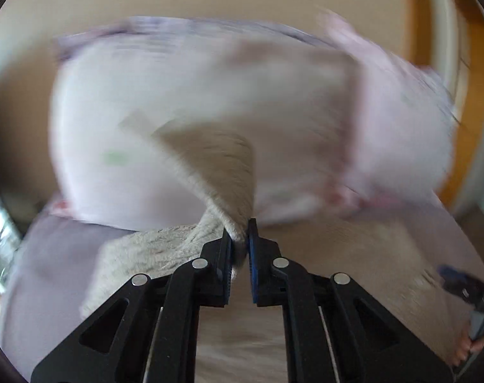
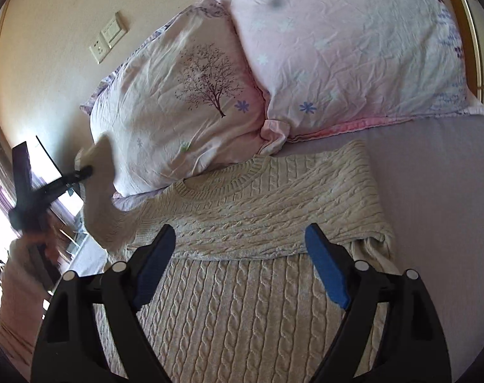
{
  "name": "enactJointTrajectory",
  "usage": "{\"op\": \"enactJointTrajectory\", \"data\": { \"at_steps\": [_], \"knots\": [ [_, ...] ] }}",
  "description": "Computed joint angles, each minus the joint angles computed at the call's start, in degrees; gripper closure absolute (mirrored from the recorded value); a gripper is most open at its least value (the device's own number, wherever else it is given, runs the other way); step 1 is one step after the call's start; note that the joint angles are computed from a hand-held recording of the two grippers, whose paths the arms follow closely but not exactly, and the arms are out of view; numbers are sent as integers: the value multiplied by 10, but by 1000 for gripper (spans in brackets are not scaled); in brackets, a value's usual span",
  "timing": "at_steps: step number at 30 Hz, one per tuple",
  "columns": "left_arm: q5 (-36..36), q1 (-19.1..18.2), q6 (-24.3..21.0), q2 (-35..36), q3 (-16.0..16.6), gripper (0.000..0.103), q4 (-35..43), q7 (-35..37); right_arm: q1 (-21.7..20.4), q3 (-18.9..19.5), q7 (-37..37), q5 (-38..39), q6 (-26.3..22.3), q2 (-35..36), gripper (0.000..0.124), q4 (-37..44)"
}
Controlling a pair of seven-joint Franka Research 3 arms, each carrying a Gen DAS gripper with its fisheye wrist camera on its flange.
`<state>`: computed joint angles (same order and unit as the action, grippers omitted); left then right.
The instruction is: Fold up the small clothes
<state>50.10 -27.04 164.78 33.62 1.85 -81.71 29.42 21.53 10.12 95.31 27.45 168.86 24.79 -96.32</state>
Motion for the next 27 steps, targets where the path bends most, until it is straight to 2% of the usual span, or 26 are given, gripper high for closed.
{"op": "enactJointTrajectory", "data": {
  "at_steps": [2, 3, 4, 6, 7, 8, 9, 12, 14, 17, 18, 19, 20, 21, 23, 24, 26, 27],
  "knots": [
    [-51, -2, -42, 60, -64, 88, 62, 117, -12, 10, -2, 17, -9, 1, 39, 0],
    [-63, -4, -50, 73, -79, 88, 71, 147, -25, 22, -9, 36, -19, 0, 39, -2],
    [-67, -11, -44, 72, -75, 88, 62, 155, -36, 31, -16, 56, -27, -2, 40, -5],
    [-62, -25, -7, 38, -47, 81, -1, 122, -58, 46, -38, 97, -44, -4, 43, -9],
    [-55, -28, 16, 14, -31, 70, -40, 96, -58, 43, -40, 104, -52, -2, 46, -6],
    [-34, -44, 39, -14, 1, 60, -81, 45, -55, 35, -35, 105, -60, 3, 48, 1],
    [-2, -63, 52, -39, 34, 58, -116, -8, -47, 22, -17, 98, -70, 12, 53, 15],
    [89, -96, 40, -99, 82, 56, -188, -126, -27, -10, 37, 66, -100, 57, 66, 78],
    [148, -104, 30, -139, 101, 49, -243, -196, -11, -31, 79, 30, -125, 93, 68, 129],
    [203, -101, 6, -190, 101, 42, -310, -253, 24, -88, 196, -60, -219, 169, 69, 247],
    [216, -97, -4, -204, 99, 41, -328, -269, 22, -86, 211, -71, -231, 184, 84, 267],
    [222, -91, -9, -212, 95, 41, -340, -278, 29, -94, 227, -93, -230, 192, 117, 278],
    [226, -83, -10, -223, 91, 41, -357, -291, 23, -84, 233, -119, -229, 195, 116, 282],
    [230, -74, -4, -231, 86, 41, -369, -301, 20, -77, 209, -105, -209, 187, 116, 267],
    [240, -54, 18, -248, 79, 39, -399, -323, 13, -67, 200, -98, -146, 148, 118, 203],
    [239, -44, 25, -253, 74, 39, -408, -326, 18, -78, 217, -101, -122, 125, 118, 166],
    [232, -24, 42, -257, 62, 39, -424, -326, 42, -117, 273, -136, -128, 103, 117, 136],
    [223, -13, 57, -256, 55, 39, -430, -321, 41, -120, 280, -150, -148, 97, 116, 129]
  ]
}}
